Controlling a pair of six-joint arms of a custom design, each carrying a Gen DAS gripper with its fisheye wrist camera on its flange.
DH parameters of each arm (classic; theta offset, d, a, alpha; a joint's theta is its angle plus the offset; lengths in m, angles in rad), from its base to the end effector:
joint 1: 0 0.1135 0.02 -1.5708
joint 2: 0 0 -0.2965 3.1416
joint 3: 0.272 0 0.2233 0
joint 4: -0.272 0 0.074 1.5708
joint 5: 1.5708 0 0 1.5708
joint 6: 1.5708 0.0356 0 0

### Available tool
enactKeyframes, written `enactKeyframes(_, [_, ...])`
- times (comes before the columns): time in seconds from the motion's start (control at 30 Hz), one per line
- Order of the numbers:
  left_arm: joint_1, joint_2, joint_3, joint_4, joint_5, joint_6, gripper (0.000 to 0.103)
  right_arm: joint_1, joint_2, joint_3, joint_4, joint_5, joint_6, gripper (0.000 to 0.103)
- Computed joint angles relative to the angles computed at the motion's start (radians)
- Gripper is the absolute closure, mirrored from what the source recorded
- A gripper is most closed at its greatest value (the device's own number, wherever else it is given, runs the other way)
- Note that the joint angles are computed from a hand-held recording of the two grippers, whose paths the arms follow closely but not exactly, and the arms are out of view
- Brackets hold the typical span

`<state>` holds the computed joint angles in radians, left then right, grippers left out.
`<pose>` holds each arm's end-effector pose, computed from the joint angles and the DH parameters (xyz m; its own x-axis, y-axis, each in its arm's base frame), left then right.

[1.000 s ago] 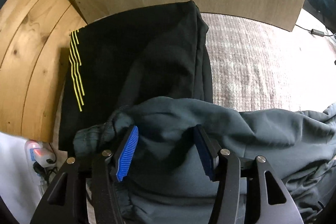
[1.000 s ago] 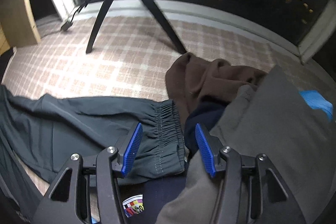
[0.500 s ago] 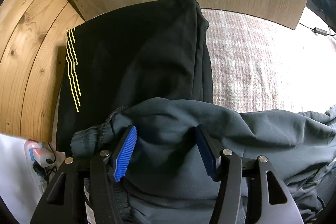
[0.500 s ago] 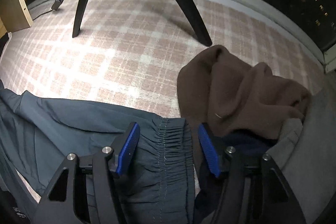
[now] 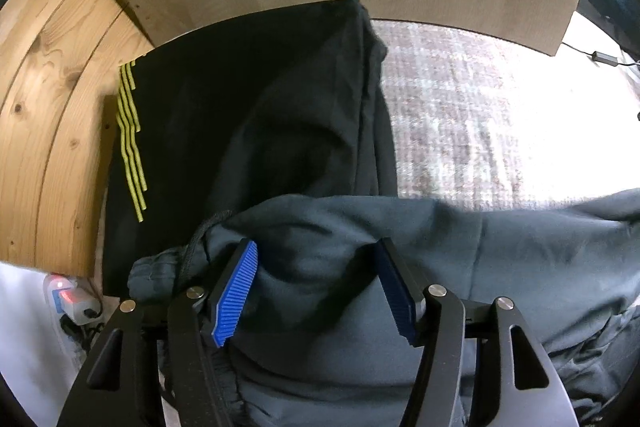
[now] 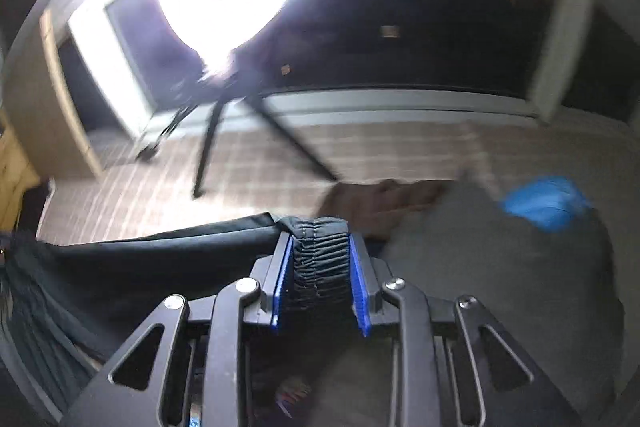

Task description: Fold clothes

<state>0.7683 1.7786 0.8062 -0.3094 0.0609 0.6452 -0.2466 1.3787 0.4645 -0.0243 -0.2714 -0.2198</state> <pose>0.2051 0.1952 0.1547 -0.9603 -0.0933 -0.2628 -0.1297 0.9837 0.1248 0.2023 -0.0411 0.1834 -0.7812 -0.0199 -0.6239 -0.0910 0.9925 0.0822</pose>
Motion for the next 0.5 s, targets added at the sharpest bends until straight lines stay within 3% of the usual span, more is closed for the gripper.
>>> enactKeyframes(0.13, [-0.023,0.001,-0.006,0.021,0.01,-0.026,0.043,0.042,0.071,-0.069,0.128,0.11,0.0,0.077])
enactKeyframes(0.27, [-0.052,-0.002,-0.011,0.038,-0.015,-0.041,0.043,0.174,0.259,-0.104,0.35,0.281,0.017,0.076])
enactKeyframes(0.4, [-0.037,-0.058,-0.004,-0.03,-0.005,0.02,0.043,0.262,0.306,-0.054,0.306,0.377,0.01,0.068])
enactKeyframes(0.5, [0.023,-0.112,0.006,-0.106,0.023,0.099,0.043,0.253,0.188,-0.069,0.242,0.388,-0.033,0.048])
